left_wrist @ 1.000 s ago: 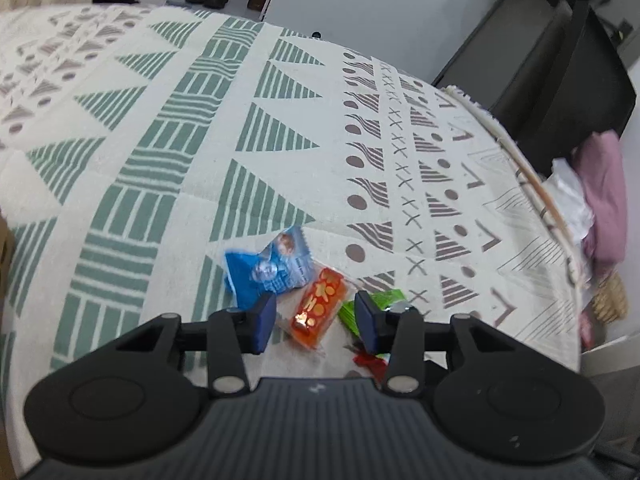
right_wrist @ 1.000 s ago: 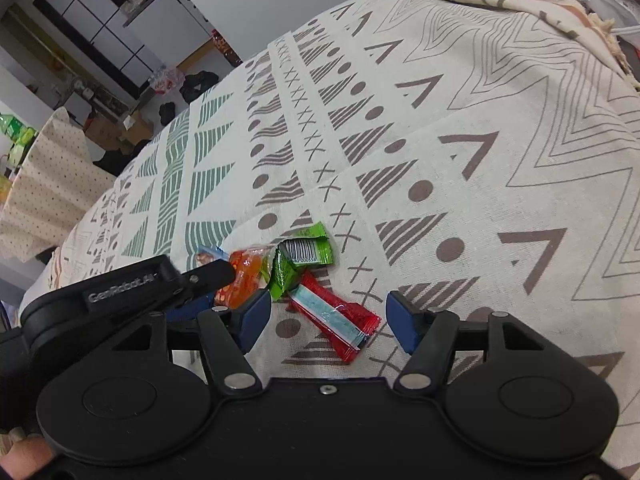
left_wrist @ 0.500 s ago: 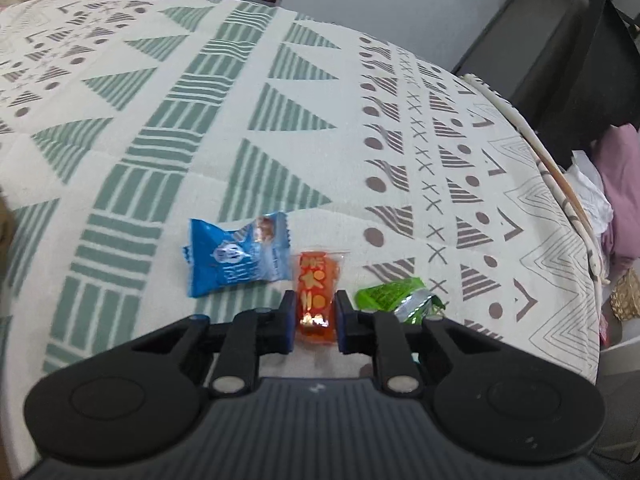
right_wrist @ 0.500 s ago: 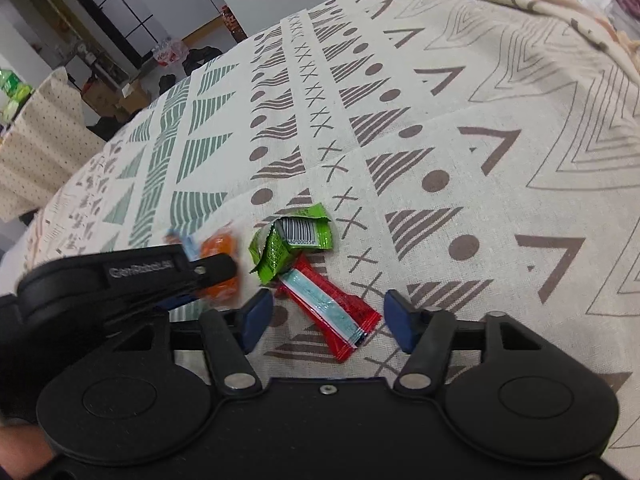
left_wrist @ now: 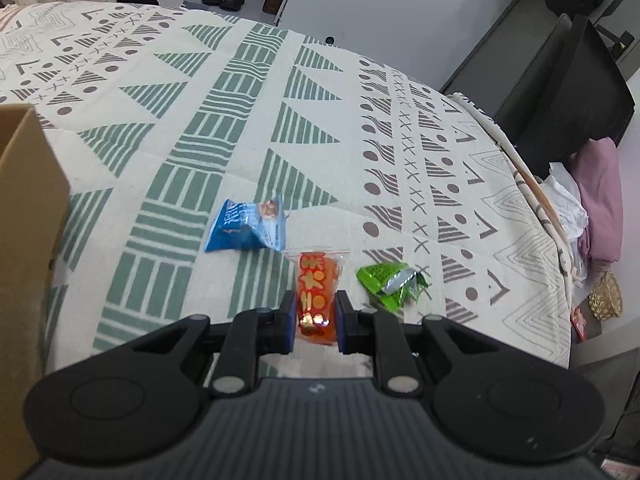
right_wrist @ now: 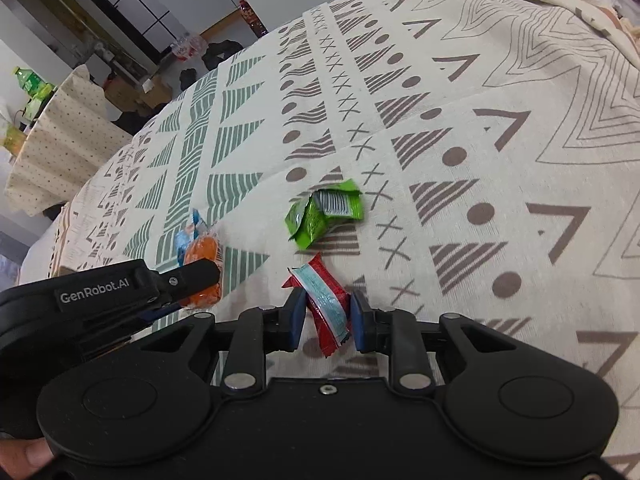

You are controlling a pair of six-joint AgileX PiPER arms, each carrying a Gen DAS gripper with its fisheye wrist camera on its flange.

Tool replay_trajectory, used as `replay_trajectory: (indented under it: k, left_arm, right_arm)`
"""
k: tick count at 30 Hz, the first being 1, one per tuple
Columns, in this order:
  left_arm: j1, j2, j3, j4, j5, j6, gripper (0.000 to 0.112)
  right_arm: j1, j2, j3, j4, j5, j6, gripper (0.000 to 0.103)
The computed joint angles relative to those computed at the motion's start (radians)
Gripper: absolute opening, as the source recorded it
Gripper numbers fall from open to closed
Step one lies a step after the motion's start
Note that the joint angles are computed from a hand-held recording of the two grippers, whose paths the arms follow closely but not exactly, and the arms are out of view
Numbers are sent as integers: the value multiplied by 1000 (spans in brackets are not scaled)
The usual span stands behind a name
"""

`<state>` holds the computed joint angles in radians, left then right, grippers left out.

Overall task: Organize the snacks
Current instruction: 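Grasp the orange candy with the left tool while the right tool grasps the red bar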

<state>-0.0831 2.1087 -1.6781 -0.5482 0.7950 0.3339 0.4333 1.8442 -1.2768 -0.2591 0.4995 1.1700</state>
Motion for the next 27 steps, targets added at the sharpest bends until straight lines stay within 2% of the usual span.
replay_trajectory:
  k: [3, 5, 8, 11, 13, 15, 17, 19, 25, 27]
  left_arm:
    - [7, -18, 28, 20, 8, -9, 18]
    - [5, -25, 45, 49, 6, -17, 18]
    - [4, -9, 37, 96, 23, -47, 18]
    - [3, 19, -2, 142, 57, -103, 19]
    - [0, 26, -12, 151, 54, -109, 22]
    - [-10, 42, -41, 170, 71, -132, 28]
    - [-18, 60, -68, 182, 85, -151, 36]
    - [-24, 71, -80, 187, 85, -166, 40]
    - [-47, 82, -87, 235, 78, -187, 39]
    - [-45, 79, -87, 249, 83, -200, 30]
  right_arm:
    - [11, -1, -7, 30, 28, -31, 25]
    - [9, 0, -8, 67, 33, -61, 30]
    - [24, 4, -25, 11, 53, -34, 32]
    - [44, 23, -58, -46, 88, -19, 46]
    - [54, 46, -90, -73, 123, -27, 48]
    - [48, 59, -101, -49, 119, -60, 50]
    - [47, 72, -114, -34, 125, -86, 50]
    - [52, 91, -134, -32, 143, -107, 50]
    - [65, 132, -177, -48, 169, -131, 49]
    - [74, 142, -195, -74, 198, -130, 34]
